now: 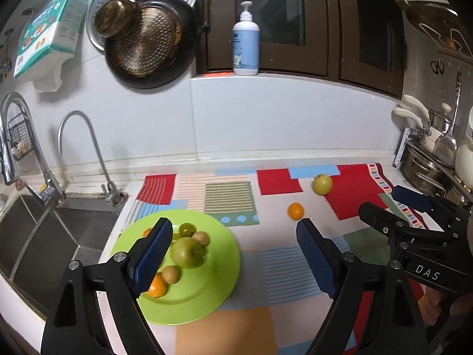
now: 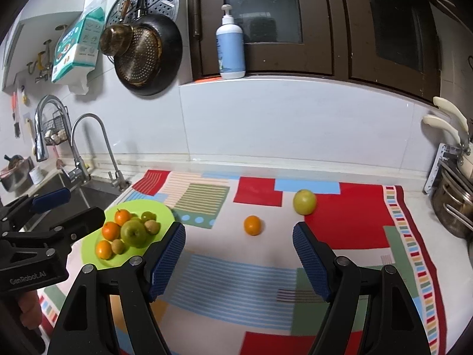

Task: Organize fruits
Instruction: 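Withdraw both open tools toward the last orange and yellow fruit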

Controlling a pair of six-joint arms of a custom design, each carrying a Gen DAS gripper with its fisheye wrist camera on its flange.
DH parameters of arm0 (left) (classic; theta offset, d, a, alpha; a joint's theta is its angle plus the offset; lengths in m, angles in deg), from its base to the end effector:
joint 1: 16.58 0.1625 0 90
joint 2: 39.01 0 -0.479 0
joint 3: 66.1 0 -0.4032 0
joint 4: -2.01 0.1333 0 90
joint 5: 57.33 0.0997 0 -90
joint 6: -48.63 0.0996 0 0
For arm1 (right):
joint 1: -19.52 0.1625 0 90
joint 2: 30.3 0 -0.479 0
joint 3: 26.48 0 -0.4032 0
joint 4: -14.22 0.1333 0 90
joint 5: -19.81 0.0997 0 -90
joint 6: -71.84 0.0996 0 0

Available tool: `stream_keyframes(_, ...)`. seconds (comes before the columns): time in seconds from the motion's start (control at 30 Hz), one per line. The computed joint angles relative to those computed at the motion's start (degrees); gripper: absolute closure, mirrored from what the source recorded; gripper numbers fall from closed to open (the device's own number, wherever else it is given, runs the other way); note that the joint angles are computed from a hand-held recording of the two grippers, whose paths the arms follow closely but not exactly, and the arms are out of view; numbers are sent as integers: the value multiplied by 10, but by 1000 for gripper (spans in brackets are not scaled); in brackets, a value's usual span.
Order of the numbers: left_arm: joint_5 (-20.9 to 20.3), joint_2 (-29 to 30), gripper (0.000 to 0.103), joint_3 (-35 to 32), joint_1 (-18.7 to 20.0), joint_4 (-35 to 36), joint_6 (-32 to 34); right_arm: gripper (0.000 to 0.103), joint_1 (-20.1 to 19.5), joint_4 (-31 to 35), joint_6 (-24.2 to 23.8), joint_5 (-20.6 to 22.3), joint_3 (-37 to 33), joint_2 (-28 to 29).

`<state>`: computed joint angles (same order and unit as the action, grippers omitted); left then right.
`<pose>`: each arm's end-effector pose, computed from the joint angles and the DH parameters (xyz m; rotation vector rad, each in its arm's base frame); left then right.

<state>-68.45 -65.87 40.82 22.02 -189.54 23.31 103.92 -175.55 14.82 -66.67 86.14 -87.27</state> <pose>-0.3222 -0.5528 0.0004 0.1412 1.9375 -1.2655 0.0773 -0.6400 0.2292 1.1709 -2.3563 0.9529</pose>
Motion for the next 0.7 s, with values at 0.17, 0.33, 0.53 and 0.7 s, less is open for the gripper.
stream_keyframes(0.17, -3, 23, 17, -42, 5, -14, 40, 27, -7, 28, -6, 0, -28, 1)
stream_keyframes(0.33, -11, 44, 17, -82, 14, -21, 69, 27, -13, 43, -25, 0, -53, 8)
stream_keyframes(0.53, -37, 60, 17, -125, 32, -1, 69, 27, -16, 75, -37, -4, -95, 23)
stream_keyframes(0.7, -57, 68, 17, -157, 48, 31, 56, 27, -16, 103, -37, -14, -133, 41)
